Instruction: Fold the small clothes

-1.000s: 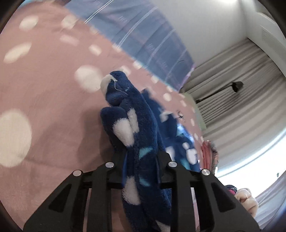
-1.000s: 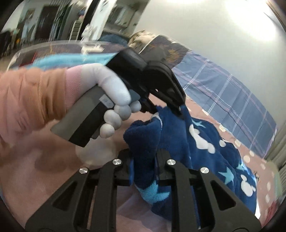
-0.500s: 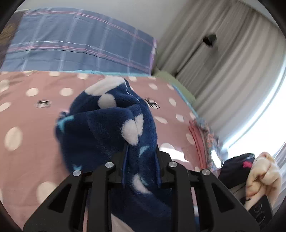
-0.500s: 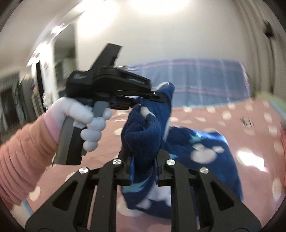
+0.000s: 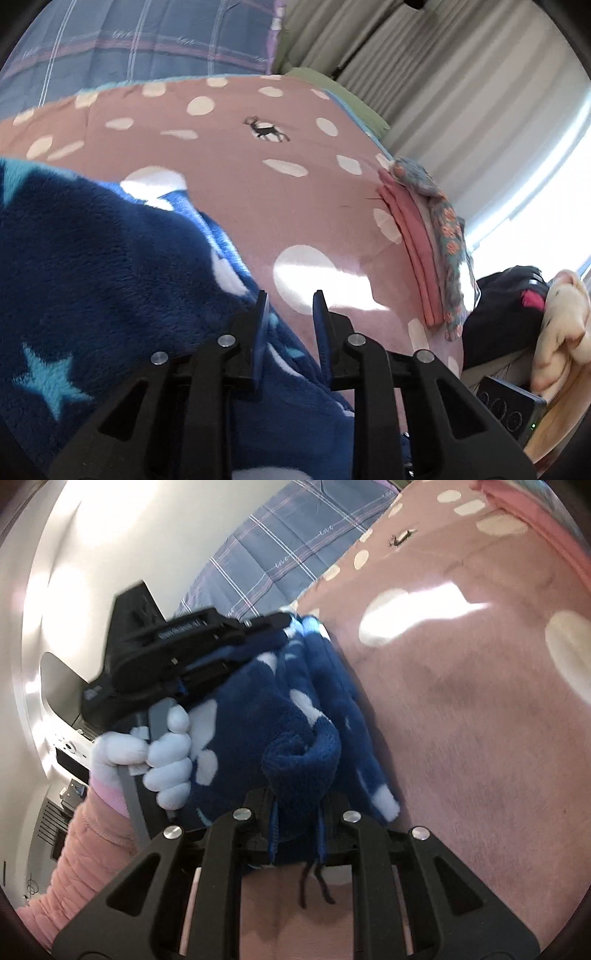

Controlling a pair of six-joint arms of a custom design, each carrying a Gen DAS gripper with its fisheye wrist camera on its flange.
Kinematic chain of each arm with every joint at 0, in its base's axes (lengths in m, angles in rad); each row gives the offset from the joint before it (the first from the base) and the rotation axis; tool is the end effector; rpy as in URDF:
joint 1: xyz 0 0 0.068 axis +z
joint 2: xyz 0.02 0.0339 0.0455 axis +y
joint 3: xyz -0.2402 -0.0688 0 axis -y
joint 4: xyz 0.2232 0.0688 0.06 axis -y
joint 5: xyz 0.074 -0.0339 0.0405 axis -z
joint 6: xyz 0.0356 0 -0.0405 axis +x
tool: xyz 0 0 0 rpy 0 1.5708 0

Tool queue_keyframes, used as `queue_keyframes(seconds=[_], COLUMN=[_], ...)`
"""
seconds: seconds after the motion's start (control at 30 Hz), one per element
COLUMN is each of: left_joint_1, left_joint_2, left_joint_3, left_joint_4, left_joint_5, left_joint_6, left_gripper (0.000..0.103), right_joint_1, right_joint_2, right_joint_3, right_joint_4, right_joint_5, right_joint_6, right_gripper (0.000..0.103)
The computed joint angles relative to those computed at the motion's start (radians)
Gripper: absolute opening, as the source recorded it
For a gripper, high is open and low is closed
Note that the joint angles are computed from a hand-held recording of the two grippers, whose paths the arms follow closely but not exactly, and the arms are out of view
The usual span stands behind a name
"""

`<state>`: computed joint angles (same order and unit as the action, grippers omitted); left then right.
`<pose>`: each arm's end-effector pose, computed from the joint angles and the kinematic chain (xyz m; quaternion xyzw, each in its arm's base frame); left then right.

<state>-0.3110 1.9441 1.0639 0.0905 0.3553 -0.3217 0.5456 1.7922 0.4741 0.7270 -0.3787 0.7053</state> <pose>0.3500 -0.1255 0.1271 0.0624 0.9105 -0.2719 0.3053 0.2287 0.1542 0.0871 -0.0191 0.8709 0.4052 0.2774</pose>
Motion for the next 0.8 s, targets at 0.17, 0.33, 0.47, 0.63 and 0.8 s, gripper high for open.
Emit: queue_keyframes(seconds=[0.17,0.33,0.47,0.63,0.8], left_joint_1=[0.041,0.135,0.196,0.082,-0.041], left_joint_2=[-0.248,-0.445,-0.387,-0.308,-0.122], left_joint_3=[-0.16,-0.294,-0.307,-0.261,-0.181], left_joint_4=[-0.003,-0.068,-0.077,-0.041,-0.007], left_joint_5=[-0.045,-0.259,-0.239,-0.222,-0.423], left_joint_6=[0.057,0.191,0.228,0.257,0.293], left_gripper=[0.031,0.032,0.016,0.013,0.013], right_joint_1=[0.005,0.02,0.026,0.122,-0.008], right_joint_2=[-0.025,-0.071,-0.176,-0.394,-0.066], right_joint_3=[-0.014,-0.075,-0.078,-0.139,-0.117], right_joint_4=[0.01,0.042,0.004,-0.14,-0.023], right_joint_5=[0.002,0.004,0.014,0.237,0.045], right_joint_6=[-0.062,-0.051,-0.071,-0.147,-0.113], right_gripper=[0.015,0.015,0.015,0.014,0.02])
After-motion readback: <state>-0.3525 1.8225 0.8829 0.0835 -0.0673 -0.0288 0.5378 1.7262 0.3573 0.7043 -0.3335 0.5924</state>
